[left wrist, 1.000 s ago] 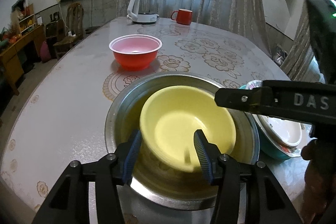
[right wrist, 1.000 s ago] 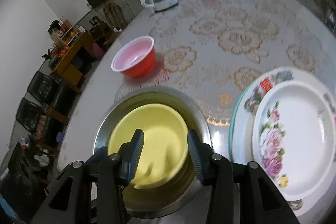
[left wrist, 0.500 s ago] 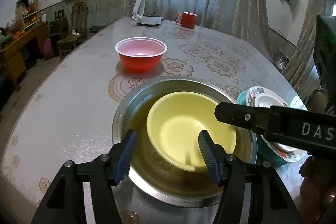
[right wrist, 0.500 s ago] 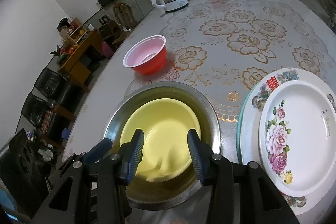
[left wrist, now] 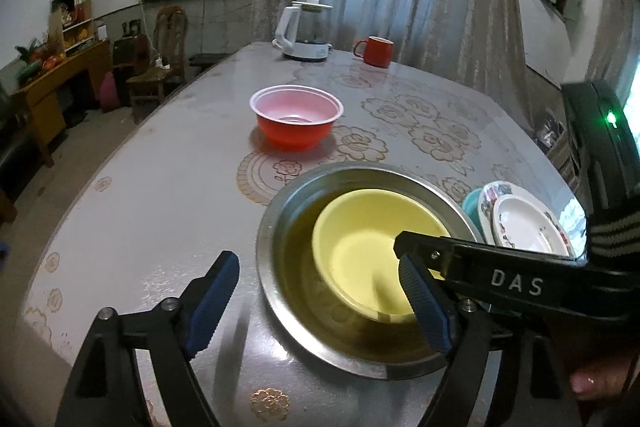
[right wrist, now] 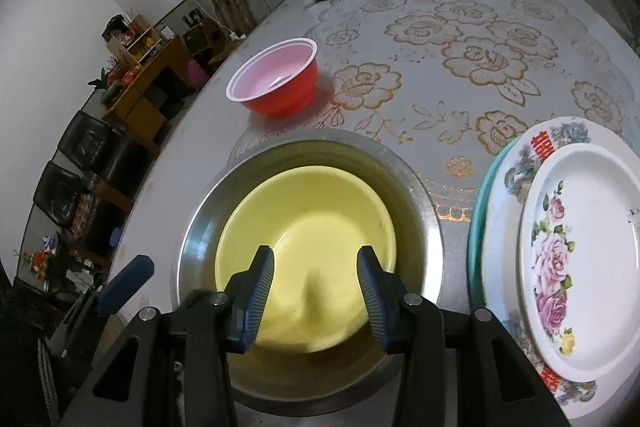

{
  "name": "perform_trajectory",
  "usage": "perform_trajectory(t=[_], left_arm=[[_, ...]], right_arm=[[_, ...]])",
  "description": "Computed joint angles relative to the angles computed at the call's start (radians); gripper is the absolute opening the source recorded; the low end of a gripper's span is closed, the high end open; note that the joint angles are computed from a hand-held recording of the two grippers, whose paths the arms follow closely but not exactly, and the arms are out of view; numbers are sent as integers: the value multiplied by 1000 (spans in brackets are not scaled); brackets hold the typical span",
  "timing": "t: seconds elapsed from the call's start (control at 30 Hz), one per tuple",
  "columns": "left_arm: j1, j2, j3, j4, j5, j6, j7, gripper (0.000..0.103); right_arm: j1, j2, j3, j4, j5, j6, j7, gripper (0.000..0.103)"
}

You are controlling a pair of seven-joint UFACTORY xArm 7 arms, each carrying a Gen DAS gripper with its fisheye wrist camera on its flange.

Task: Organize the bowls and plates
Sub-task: 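Open the left gripper and withdraw it from the yellow bowl, then move the open left gripper to the rim of the red bowl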

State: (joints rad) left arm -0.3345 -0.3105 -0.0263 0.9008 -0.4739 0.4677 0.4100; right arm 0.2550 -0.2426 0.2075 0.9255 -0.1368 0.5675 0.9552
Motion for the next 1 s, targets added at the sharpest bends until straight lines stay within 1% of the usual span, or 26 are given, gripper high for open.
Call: perform_trajectory(t=[0.1, 0.17, 0.27, 0.47, 0.63, 0.73, 0.87, 1.0], left_arm=[[8, -3, 1, -3, 2, -9, -13, 87], [13, -6, -2, -5, 12, -17, -27, 89], [12, -9, 4, -6, 13, -11, -35, 90], [14, -14, 5, -13, 22, -6, -48, 91], [19, -7, 9, -1, 19, 15, -64, 92], [22, -1, 10, 6, 15, 12, -64, 92], [32, 19, 9, 24, 19, 11, -70, 93], [45, 45, 7, 46, 24, 24, -79, 93]], right_arm=[[-3, -21, 4, -22, -8, -45, 12, 43], [-13, -46, 16, -39, -36, -79, 25, 43], [-31, -67, 43, -38, -85, -64, 50, 43], [-14, -81, 27, -62, -35, -80, 35, 43], [-18, -92, 26, -74, -22, -74, 30, 43], [-26, -100, 27, -76, -23, -70, 34, 43], [-37, -101, 27, -62, -33, -56, 24, 43], [-40, -89, 12, -46, -22, -49, 1, 43]])
